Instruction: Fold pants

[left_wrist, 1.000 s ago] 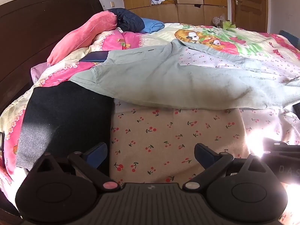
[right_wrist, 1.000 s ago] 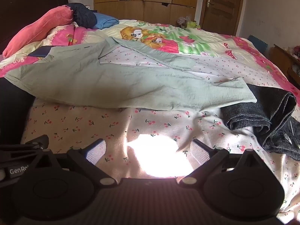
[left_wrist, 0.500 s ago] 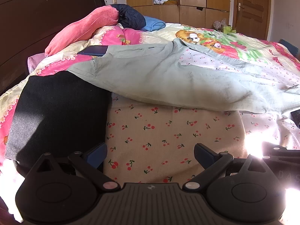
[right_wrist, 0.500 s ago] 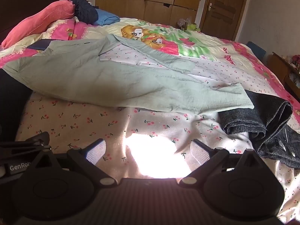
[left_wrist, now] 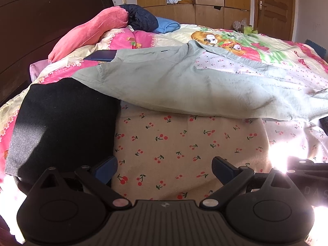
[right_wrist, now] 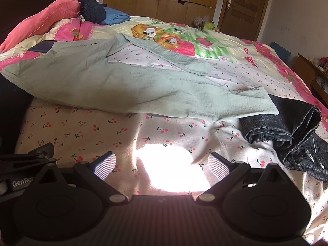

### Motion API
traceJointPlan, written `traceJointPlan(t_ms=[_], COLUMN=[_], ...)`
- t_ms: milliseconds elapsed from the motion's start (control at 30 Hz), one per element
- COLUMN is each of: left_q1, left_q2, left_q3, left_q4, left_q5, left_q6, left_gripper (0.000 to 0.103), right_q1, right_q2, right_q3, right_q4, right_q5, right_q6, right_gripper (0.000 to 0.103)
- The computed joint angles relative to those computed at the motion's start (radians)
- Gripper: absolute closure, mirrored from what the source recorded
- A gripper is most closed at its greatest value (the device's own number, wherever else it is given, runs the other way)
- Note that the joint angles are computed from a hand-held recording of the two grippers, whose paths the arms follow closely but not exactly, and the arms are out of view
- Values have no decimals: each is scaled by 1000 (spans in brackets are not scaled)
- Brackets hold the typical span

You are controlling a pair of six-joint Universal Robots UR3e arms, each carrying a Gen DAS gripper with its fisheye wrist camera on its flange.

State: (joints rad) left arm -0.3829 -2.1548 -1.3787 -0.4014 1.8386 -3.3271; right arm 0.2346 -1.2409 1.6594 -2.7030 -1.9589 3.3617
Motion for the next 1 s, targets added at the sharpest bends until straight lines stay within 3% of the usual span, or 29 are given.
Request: traceJointPlan(t_ms=[1000], left_q1=[-14], left_q2=[-13], left_q3=[-2], left_q4=[20], left_q5=[26], left_q6=[14], left_gripper=[0], right_q1=[7], right_q2=[10], right_q3=[-15], right_q4=[22], right_q5=[-17], right_q6=[19], right_gripper=[6])
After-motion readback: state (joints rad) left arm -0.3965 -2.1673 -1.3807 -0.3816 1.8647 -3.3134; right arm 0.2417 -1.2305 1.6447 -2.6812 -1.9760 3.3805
